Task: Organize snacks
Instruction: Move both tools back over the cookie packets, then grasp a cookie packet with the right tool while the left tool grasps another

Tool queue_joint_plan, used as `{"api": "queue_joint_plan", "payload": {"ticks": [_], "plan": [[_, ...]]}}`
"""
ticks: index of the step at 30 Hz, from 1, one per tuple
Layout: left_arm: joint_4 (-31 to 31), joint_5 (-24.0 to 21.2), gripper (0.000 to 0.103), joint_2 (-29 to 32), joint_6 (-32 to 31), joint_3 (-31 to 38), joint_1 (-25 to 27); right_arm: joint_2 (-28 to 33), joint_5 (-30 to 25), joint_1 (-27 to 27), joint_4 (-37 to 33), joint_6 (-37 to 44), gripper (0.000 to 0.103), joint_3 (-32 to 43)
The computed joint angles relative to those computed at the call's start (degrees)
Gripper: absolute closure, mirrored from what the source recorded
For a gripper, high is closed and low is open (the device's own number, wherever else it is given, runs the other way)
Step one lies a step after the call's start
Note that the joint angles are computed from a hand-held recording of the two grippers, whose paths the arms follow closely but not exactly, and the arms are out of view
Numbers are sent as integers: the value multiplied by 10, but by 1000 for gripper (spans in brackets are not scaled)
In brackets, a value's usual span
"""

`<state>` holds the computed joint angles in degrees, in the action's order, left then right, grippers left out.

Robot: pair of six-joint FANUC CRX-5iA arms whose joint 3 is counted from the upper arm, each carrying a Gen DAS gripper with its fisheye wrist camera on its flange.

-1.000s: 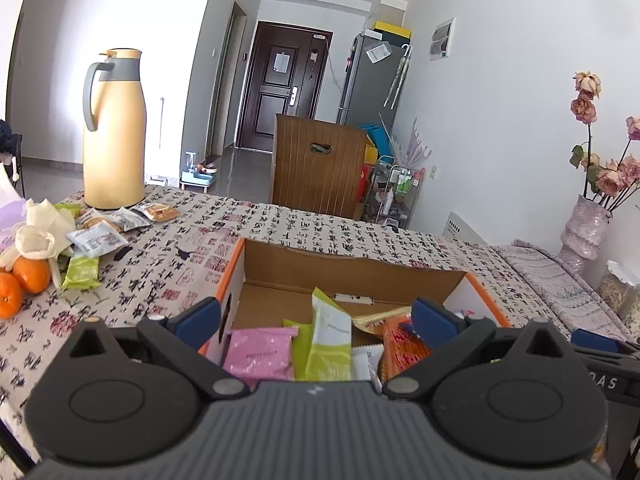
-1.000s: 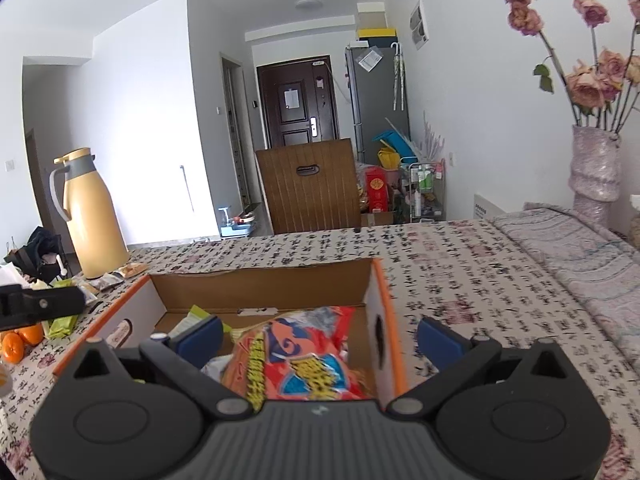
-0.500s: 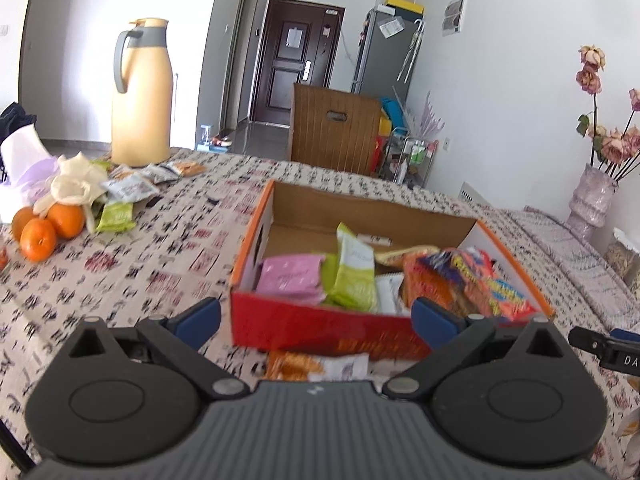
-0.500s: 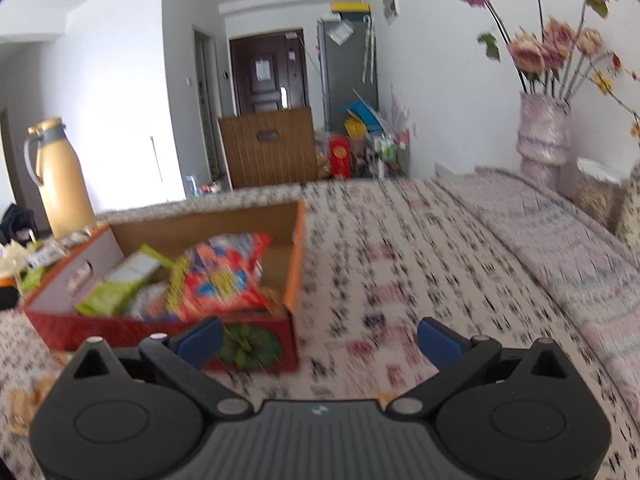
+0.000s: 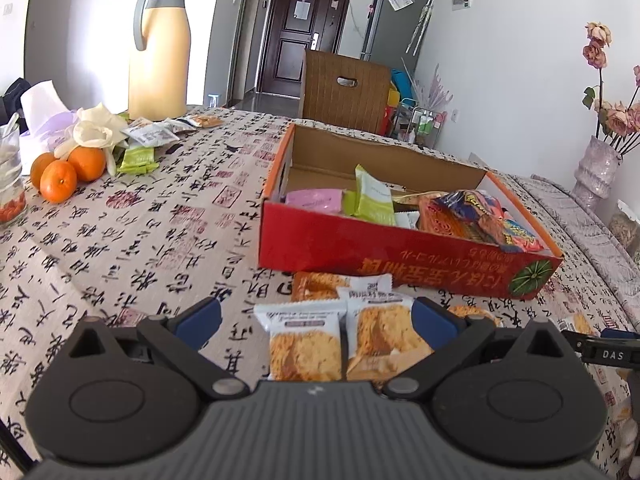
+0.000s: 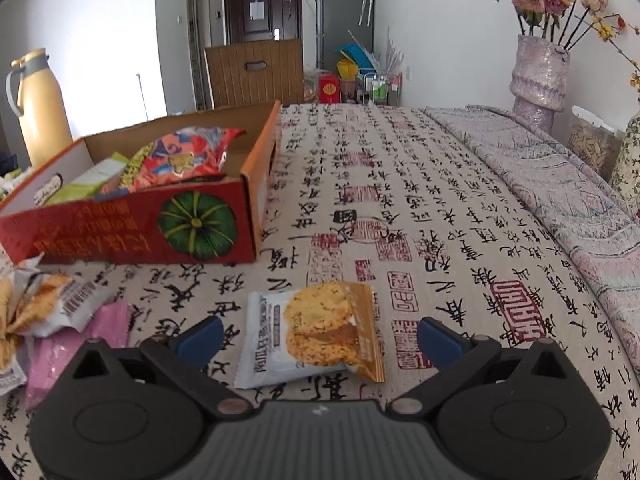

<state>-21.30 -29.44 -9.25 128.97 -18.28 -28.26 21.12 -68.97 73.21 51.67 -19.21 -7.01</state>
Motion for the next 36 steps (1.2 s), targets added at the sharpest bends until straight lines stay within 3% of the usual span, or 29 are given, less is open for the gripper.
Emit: {"api": "queue_joint_plan", "payload": {"ticks": [3, 6, 10, 22, 31, 36], "plan": [[-1, -6, 0, -4, 5, -3, 2, 3, 8, -5, -11, 12, 12, 5], [-1, -10, 0, -7, 9, -5, 5, 3, 10, -7, -6, 8, 14, 3], [-1, -14, 0, -6, 10, -5, 8, 3, 12, -4, 8, 2, 33, -2], [1, -39, 0, 2, 5, 3, 9, -5, 24, 10, 42, -26, 57, -24], [-10, -80, 0, 16, 14, 18, 11, -18, 18, 23, 90, -94, 58, -47], [9, -78, 0, 31, 5, 21, 17, -18, 14, 28, 103, -108, 58, -48]]}}
